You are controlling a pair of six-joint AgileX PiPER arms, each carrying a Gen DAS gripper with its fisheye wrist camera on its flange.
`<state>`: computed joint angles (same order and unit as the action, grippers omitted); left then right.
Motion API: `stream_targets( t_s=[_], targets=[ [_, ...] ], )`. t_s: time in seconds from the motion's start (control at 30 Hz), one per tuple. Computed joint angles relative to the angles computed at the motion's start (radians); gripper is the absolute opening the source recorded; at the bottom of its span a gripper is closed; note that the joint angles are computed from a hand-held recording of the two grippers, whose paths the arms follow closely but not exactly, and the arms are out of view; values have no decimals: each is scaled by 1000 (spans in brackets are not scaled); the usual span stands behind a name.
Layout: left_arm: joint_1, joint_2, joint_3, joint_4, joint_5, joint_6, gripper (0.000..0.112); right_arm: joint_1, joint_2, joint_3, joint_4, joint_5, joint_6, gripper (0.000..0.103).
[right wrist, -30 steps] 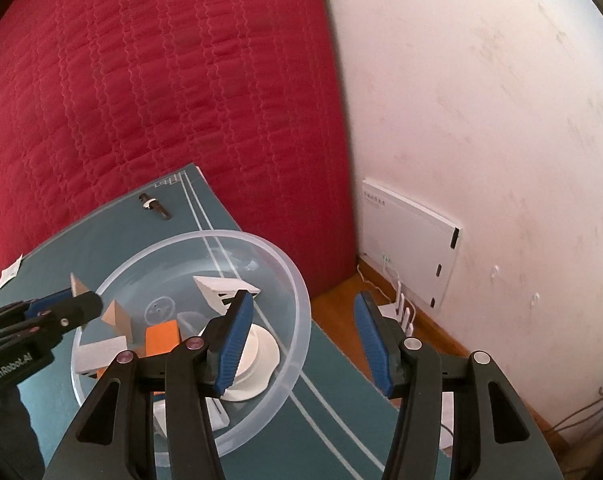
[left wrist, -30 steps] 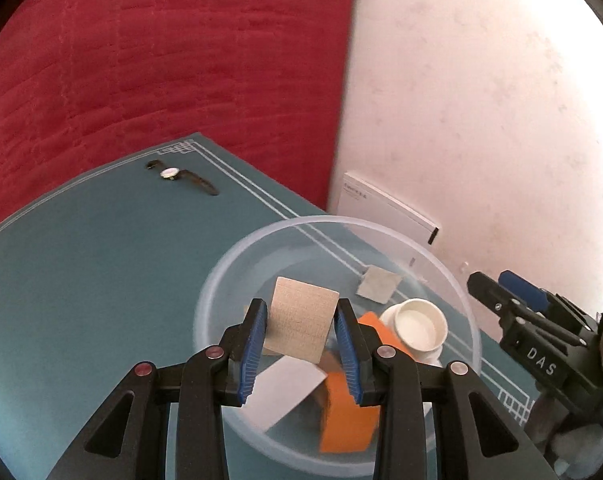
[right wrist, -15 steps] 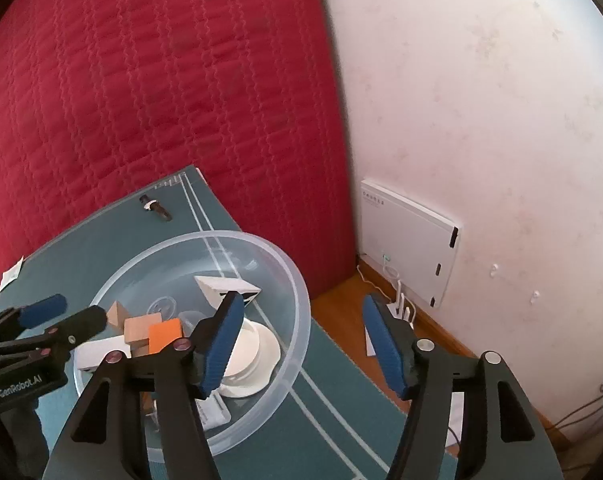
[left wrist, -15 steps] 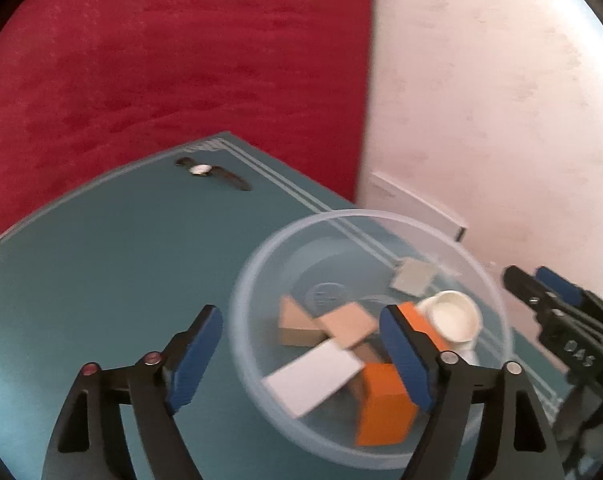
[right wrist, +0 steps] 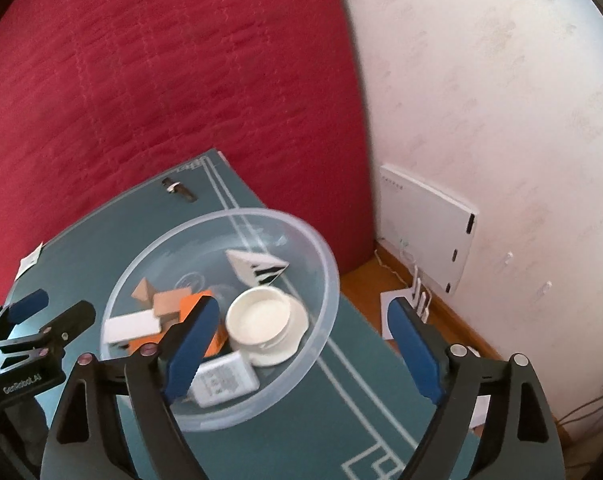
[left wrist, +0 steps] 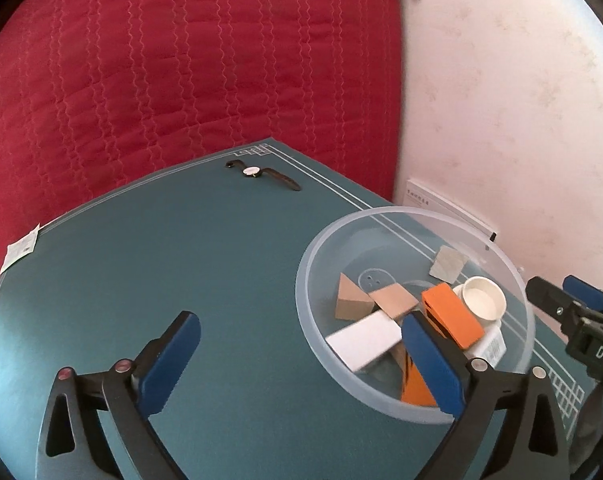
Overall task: Organize rigid objects
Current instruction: 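Withdraw both open grippers away from the filled bowl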
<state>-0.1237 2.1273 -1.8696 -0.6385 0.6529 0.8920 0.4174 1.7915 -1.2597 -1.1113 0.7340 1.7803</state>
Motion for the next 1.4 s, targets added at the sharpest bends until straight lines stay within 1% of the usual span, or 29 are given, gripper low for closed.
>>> stream_targets(
  t_s=[0.1, 0.2, 0.33, 0.4, 0.57, 0.77, 0.87, 1.07, 1.4],
  targets=[
    [4, -13, 20, -9, 1, 1, 102, 21, -11, 4, 16, 8, -30, 94],
    [13, -37, 60, -32, -4, 19, 102, 51, -19, 4, 27, 34, -61, 94],
    [28, -112, 169, -98, -45, 89, 102, 114, -16, -5, 21, 102, -105, 94],
    [34, -144, 216, -131, -67, 125, 102, 144, -15, -5, 8, 132, -102, 95],
    [49, -221, 317, -190, -111, 201, 102, 190, -32, 2, -8, 171, -85, 95],
    [63, -295, 390, -250, -131, 261, 102, 231, -44, 0, -38, 213, -73, 96],
    [64, -312, 398, -239, -136, 247, 102, 253, -39, -8, -45, 238, -80, 96],
    [51, -337, 436, -214, -177, 242, 103, 259, -34, -11, -36, 250, -87, 96],
    [44, -311, 422, -137, -159, 171, 103, 242, -10, -14, -8, 254, -118, 96]
  ],
)
